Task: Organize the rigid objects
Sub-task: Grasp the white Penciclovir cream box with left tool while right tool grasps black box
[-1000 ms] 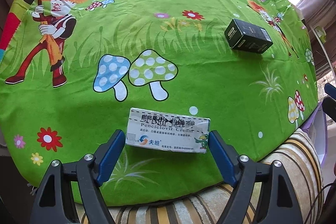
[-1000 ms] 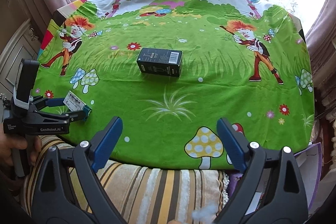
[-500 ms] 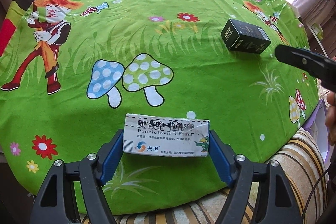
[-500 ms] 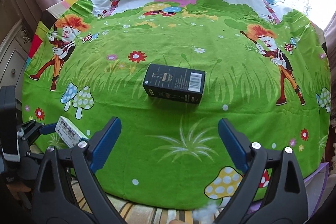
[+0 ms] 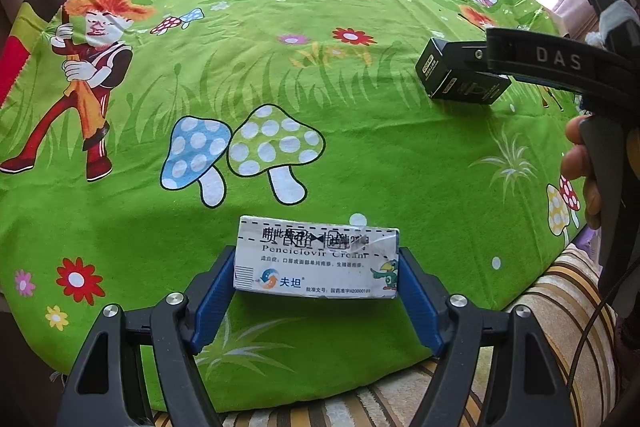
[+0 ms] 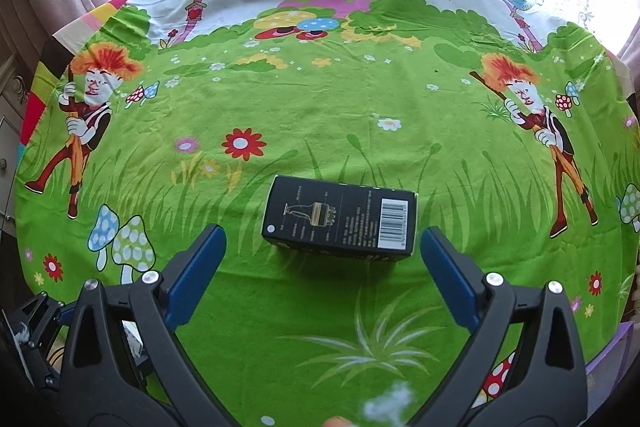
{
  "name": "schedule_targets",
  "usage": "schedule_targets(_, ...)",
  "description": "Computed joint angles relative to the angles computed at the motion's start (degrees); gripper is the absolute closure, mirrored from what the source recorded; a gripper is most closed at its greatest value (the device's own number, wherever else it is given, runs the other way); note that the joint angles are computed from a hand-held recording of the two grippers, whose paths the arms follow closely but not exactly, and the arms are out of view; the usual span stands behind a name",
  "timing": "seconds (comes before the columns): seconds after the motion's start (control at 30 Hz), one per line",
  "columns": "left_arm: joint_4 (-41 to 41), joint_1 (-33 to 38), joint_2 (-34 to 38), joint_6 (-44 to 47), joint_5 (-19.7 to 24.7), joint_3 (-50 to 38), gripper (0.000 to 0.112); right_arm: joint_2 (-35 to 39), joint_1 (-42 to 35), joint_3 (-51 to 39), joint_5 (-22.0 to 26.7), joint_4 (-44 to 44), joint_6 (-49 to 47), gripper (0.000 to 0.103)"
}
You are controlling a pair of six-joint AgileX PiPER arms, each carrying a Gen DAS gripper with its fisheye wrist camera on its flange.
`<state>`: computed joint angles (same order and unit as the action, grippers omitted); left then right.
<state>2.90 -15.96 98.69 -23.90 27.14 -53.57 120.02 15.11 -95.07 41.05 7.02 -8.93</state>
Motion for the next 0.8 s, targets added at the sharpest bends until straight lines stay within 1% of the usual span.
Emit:
schedule_targets(0.27, -0.53, 0.28, 0.28, 0.74, -0.45, -0.33, 0.035, 3.79, 0.61, -3.74, 0.62, -2.99, 3.14, 0.004)
schedule_targets(0.47, -0.50, 0.29, 0.25, 0.64, -0.58, -0.30, 0.035, 4.86, 0.75, -3.01, -0.81, -4.29, 3.64, 0.005)
schedule_targets(0.57, -0.40, 0.31, 0.31, 0.29, -0.50, -0.50, 0.035, 4.61, 0.74, -2.30, -1.24, -5.15, 3.93, 0.015)
schedule_targets(0.8, -1.67, 0.14, -0.53, -0.10, -0.87, 0.06, 0.035, 1.22, 0.46, 2.44, -4.14, -4.81, 3.08, 0.015)
